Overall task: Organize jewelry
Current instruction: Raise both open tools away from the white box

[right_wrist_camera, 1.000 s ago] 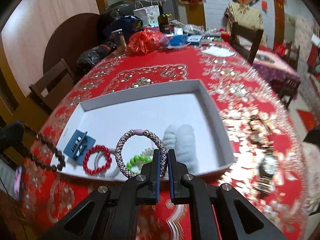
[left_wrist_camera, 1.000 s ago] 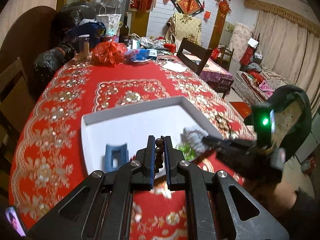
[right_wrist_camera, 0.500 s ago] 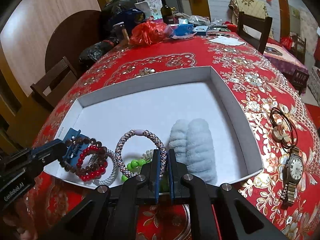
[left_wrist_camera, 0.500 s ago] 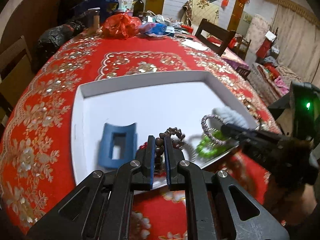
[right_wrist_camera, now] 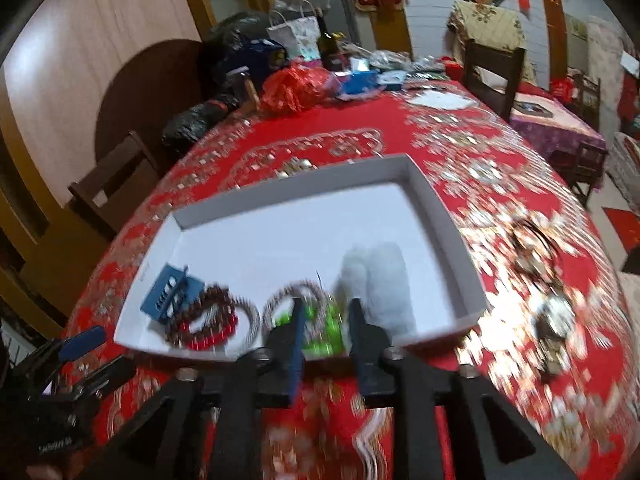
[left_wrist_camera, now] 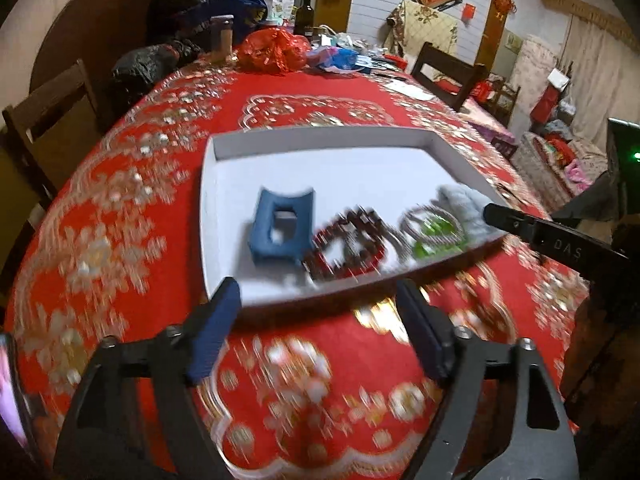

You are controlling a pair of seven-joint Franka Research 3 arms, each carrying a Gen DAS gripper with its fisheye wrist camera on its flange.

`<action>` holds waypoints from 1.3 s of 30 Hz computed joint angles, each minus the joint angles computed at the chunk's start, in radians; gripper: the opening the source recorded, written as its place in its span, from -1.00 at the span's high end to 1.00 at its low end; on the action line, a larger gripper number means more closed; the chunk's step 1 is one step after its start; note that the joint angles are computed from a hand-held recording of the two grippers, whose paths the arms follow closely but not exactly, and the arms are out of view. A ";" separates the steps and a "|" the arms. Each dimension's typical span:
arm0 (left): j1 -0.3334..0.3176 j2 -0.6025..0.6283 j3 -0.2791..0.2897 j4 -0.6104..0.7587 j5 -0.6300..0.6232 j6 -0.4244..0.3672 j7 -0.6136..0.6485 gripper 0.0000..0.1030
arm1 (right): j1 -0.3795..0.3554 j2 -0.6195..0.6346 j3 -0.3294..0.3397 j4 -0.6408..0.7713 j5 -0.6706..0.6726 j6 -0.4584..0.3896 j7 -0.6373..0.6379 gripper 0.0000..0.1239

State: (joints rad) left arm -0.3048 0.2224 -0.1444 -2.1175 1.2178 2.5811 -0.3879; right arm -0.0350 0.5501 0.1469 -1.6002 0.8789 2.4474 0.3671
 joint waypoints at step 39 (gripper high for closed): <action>-0.098 -0.021 -0.062 0.009 -0.163 -0.166 0.107 -0.78 | 0.012 -0.244 -0.079 -0.361 0.169 0.123 -0.220 -0.32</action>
